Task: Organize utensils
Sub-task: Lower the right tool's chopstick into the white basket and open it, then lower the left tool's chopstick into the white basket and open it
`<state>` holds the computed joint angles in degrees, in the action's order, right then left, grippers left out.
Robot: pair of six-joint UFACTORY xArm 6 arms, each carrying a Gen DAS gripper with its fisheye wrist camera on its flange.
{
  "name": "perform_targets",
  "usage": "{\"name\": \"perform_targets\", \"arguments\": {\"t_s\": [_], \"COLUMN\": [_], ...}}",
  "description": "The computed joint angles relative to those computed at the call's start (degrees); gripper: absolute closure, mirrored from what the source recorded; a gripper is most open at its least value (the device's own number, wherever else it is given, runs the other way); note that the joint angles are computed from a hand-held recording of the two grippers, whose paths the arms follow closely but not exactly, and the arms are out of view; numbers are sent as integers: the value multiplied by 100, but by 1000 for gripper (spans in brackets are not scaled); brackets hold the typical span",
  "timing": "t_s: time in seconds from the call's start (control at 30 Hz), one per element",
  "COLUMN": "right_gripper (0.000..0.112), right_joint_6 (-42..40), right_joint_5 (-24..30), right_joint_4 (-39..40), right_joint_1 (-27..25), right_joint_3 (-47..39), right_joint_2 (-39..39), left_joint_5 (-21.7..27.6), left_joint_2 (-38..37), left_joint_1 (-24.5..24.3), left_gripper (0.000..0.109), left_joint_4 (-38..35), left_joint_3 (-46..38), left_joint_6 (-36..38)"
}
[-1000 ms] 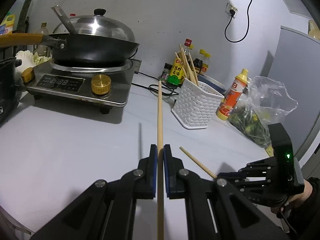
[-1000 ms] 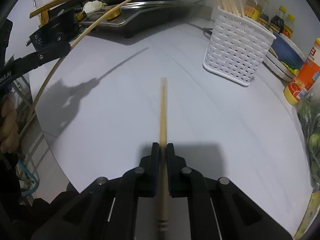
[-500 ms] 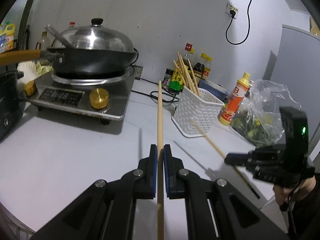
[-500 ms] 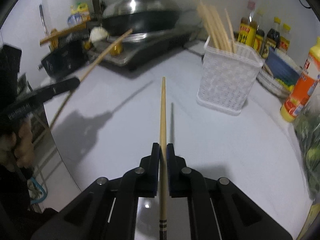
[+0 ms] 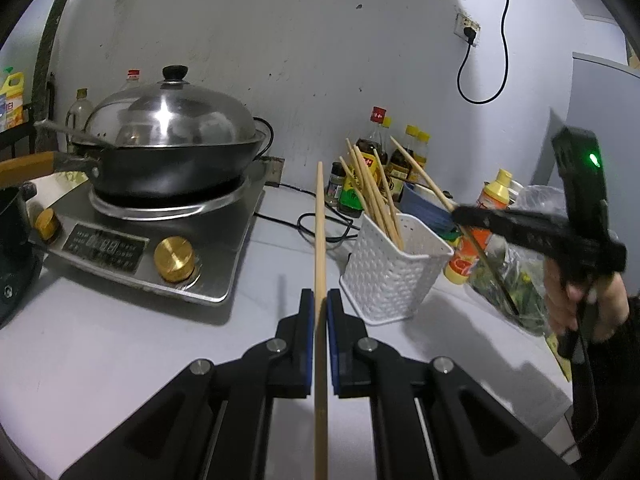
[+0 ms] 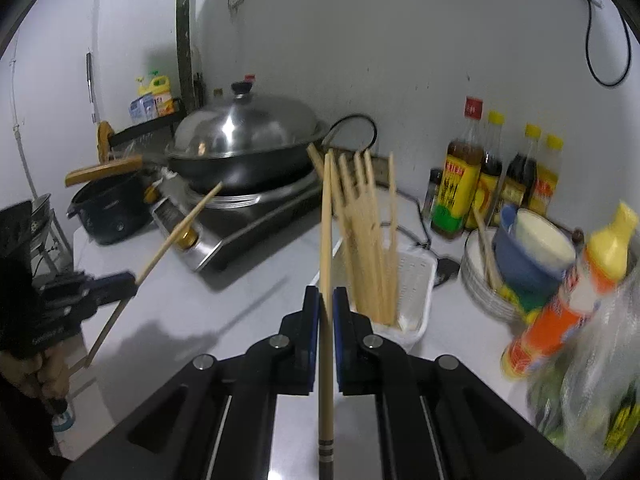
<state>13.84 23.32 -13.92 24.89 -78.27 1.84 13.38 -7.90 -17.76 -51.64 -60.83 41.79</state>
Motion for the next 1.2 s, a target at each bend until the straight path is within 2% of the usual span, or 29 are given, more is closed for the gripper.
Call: {"name": "perform_targets", "arguments": {"t_s": [0.33, 0.47, 0.6, 0.7, 0.77, 0.83, 0.97, 1.03, 1.1, 1.2], "right_gripper": [106, 106, 106, 106, 106, 106, 105, 93, 86, 83], "right_joint_6": [-1359, -1686, -1837, -1991, -2007, -1754, -1875, -1752, -1770, -1775], "right_joint_5": [231, 459, 503, 450, 709, 676, 659, 528, 302, -14], "right_joint_4": [951, 1066, 1053, 1034, 1012, 679, 942, 829, 937, 1010], "right_joint_1": [-306, -337, -332, -302, -298, -299, -356, -399, -450, -525], "right_joint_3": [-2247, -3364, -4026, -4112, -4236, -3991, -3409, -3004, -2533, -1974], "right_joint_2": [1563, 2353, 2901, 3075, 3227, 3155, 2830, 2583, 2275, 1879], "left_joint_5": [72, 111, 149, 166, 166, 167, 147, 122, 86, 23], "left_joint_2": [644, 782, 899, 986, 1026, 1064, 1109, 1139, 1161, 1184], "left_joint_1": [54, 116, 178, 208, 209, 198, 114, 58, -4, -105], "left_gripper": [103, 103, 103, 103, 103, 103, 103, 103, 103, 103], "left_joint_4": [317, 389, 403, 377, 347, 364, 437, 497, 627, 872], "left_joint_3": [-725, -863, -964, -1031, -1061, -1091, -1146, -1199, -1251, -1347], "left_joint_6": [-331, -405, -444, -469, -466, -484, -562, -624, -756, -1018]}}
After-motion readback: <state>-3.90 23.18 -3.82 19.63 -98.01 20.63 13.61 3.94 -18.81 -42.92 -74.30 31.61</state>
